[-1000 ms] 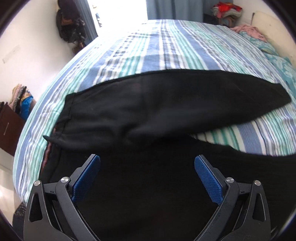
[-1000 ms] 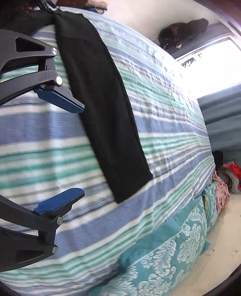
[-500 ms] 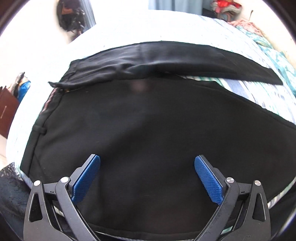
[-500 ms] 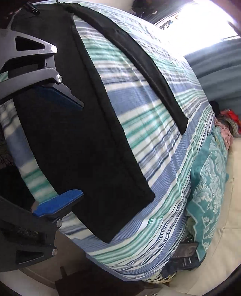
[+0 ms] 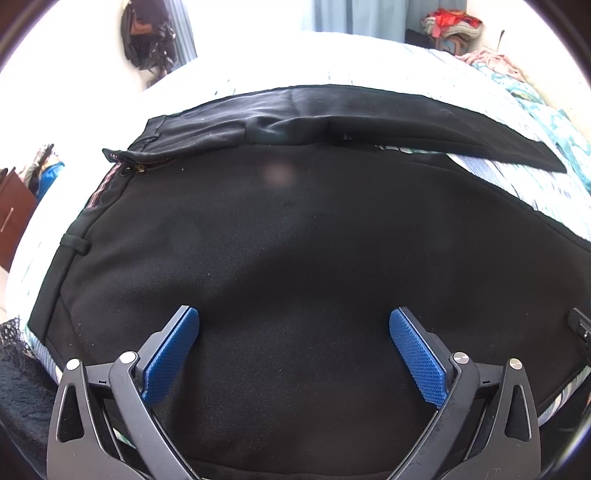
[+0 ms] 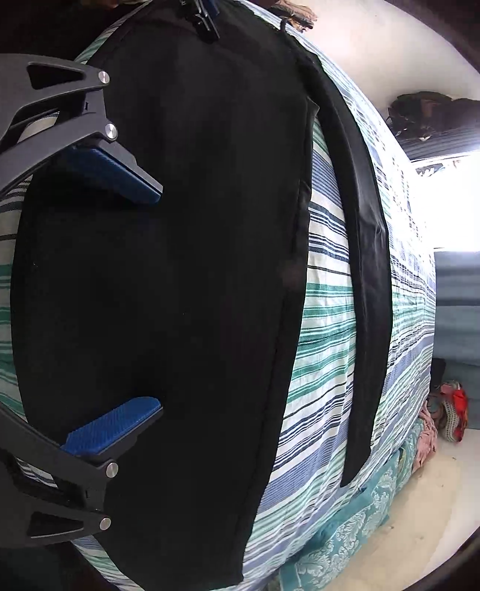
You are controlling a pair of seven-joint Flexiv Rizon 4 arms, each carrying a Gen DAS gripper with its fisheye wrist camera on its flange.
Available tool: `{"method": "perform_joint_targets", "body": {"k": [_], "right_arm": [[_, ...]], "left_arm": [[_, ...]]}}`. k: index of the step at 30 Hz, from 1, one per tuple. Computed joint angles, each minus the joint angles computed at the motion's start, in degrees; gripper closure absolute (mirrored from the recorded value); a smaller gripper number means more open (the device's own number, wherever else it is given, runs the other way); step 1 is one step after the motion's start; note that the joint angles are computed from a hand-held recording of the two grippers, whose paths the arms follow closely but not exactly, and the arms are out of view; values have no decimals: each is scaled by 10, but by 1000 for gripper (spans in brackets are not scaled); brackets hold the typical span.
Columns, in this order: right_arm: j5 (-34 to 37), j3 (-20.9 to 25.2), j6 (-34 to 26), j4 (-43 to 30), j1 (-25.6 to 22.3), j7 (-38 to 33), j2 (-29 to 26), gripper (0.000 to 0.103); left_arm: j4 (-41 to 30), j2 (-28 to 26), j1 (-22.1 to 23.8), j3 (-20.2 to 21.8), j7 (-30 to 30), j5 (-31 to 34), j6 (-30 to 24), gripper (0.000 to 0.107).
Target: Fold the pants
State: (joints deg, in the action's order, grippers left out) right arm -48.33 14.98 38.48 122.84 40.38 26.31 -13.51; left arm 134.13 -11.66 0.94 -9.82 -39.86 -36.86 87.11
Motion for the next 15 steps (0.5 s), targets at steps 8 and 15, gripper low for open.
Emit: {"method": "perform_joint_targets", "body": {"k": [8,15], "right_arm": [[-29,-1,-8,8,1,12,2,0],[-31,-1,-15,5,2,13,-2,0]], "left_arm": [[5,-6,9,-9,-4,9,16,4],[5,-8,14,-11,-15,29,21,4]]}}
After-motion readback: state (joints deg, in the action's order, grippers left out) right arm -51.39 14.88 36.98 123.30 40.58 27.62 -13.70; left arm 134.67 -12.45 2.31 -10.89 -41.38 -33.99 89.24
